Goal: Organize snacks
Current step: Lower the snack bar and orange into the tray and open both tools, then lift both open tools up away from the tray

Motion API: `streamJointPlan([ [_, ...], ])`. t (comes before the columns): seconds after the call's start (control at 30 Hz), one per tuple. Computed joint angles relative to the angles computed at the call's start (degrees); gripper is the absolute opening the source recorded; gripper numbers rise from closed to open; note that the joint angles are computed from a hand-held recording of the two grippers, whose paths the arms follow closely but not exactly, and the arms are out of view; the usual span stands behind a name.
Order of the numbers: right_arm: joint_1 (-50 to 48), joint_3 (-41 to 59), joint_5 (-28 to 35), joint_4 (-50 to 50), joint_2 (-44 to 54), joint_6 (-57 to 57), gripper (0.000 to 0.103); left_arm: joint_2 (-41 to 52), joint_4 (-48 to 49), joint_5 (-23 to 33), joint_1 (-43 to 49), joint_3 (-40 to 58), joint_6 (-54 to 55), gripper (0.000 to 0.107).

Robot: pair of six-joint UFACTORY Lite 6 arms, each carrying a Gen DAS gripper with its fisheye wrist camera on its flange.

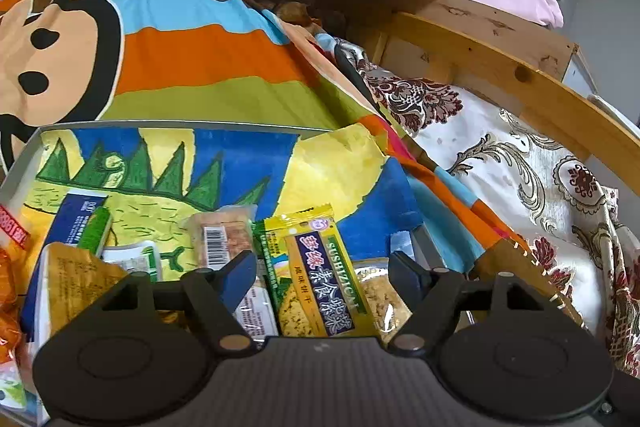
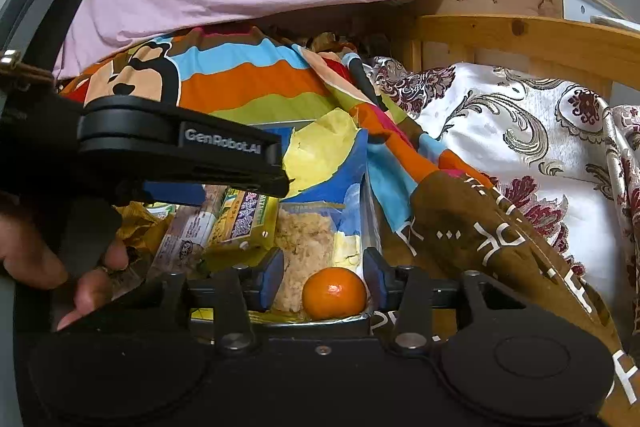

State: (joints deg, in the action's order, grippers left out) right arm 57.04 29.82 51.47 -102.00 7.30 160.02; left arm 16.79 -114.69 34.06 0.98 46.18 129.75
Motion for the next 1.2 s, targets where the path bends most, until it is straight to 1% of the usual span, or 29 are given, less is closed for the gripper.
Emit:
streamJointPlan([
  [0.07, 0.3, -0.1, 0.3, 0.4, -0.5, -0.1, 0.049, -0.4, 0.4, 0.1, 0.6, -0.3, -0.3, 0.080],
  [0.17, 1.0, -0.4, 1.5, 1.5, -1.3, -0.1, 0.058, -1.2, 1.2, 0.5, 1.6, -0.7, -1.0, 0.082],
  [0.33, 1.4, -2.1, 2.9, 2.3, -4.8, 0.0, 0.058, -3.2, 4.8, 2.1, 4.2, -1.3, -3.9, 0.087],
  [0.47, 2.7, -2.5, 4.5, 4.0, -7.3, -1.4, 0.061, -6.3, 7.4, 3.2, 6.7, -2.1, -6.5, 0.090],
  [0.63, 5.5, -3.0, 7.8, 6.7, -10.8, -3.4, 0.063, -11.0, 10.7, 4.3, 10.0, -3.4, -9.4, 0.096],
  [0.93, 11.2, -4.1, 14.5, 11.6, -18.1, -8.3, 0.077, -20.1, 17.2, 7.0, 16.7, -7.0, -13.1, 0.102],
  [1.07, 13.8, -4.1, 16.8, 13.6, -20.1, -9.9, 0.085, -23.3, 19.5, 7.9, 20.0, -8.4, -15.6, 0.102],
  [1.2, 16.5, -3.7, 19.2, 15.4, -21.4, -11.2, 0.088, -25.8, 23.5, 9.3, 23.8, -9.3, -18.6, 0.102],
])
